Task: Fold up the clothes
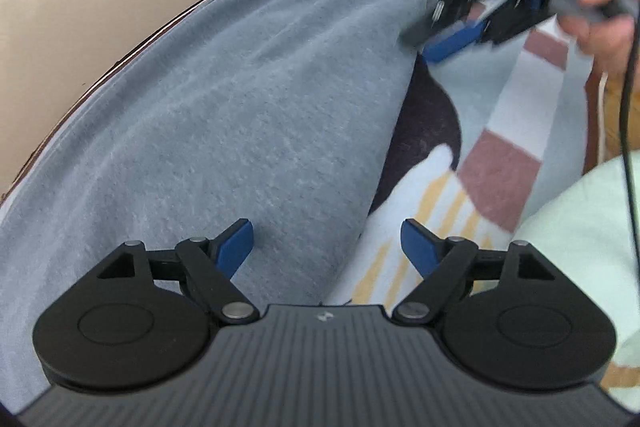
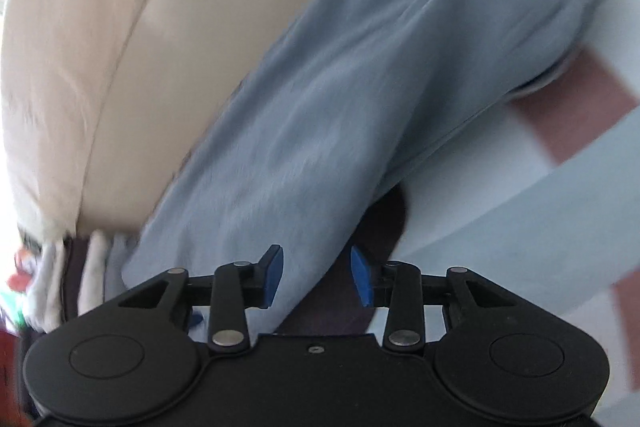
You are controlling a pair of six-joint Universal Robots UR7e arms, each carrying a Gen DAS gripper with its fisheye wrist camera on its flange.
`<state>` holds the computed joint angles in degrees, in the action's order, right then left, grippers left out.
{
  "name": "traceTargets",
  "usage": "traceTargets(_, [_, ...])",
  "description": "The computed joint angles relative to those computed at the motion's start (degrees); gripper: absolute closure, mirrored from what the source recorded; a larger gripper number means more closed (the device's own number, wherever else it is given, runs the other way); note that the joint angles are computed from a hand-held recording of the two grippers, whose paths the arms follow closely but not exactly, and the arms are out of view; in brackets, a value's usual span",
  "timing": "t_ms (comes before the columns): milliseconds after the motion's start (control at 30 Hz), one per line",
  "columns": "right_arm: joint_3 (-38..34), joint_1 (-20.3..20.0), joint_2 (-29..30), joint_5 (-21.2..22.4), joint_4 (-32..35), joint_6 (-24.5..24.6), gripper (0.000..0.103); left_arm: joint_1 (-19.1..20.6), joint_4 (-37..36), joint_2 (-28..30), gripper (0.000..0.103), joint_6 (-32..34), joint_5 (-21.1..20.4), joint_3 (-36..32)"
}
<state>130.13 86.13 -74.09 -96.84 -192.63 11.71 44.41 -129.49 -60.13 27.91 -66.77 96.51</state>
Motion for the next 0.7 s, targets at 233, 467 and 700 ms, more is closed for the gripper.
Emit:
traceTargets(233, [-4.91,1.20,3.38,2.40,4.37,-11.31,0.097,0.96,0.60,0.60,0.022,-1.02,-2.49,-2.44])
traceTargets(467, [-9.15,-0.31,1.59,12.02,7.32,-7.67,0.097,-0.53,-6.96,-0.57,0.018,6.31,-5.36,1.04])
traceTargets(700, [-7.36,-0.44,0.31,9.48,4.83,-3.96,0.097,0.71,-1.55,4.47,0.091,1.01,2.96,-4.89])
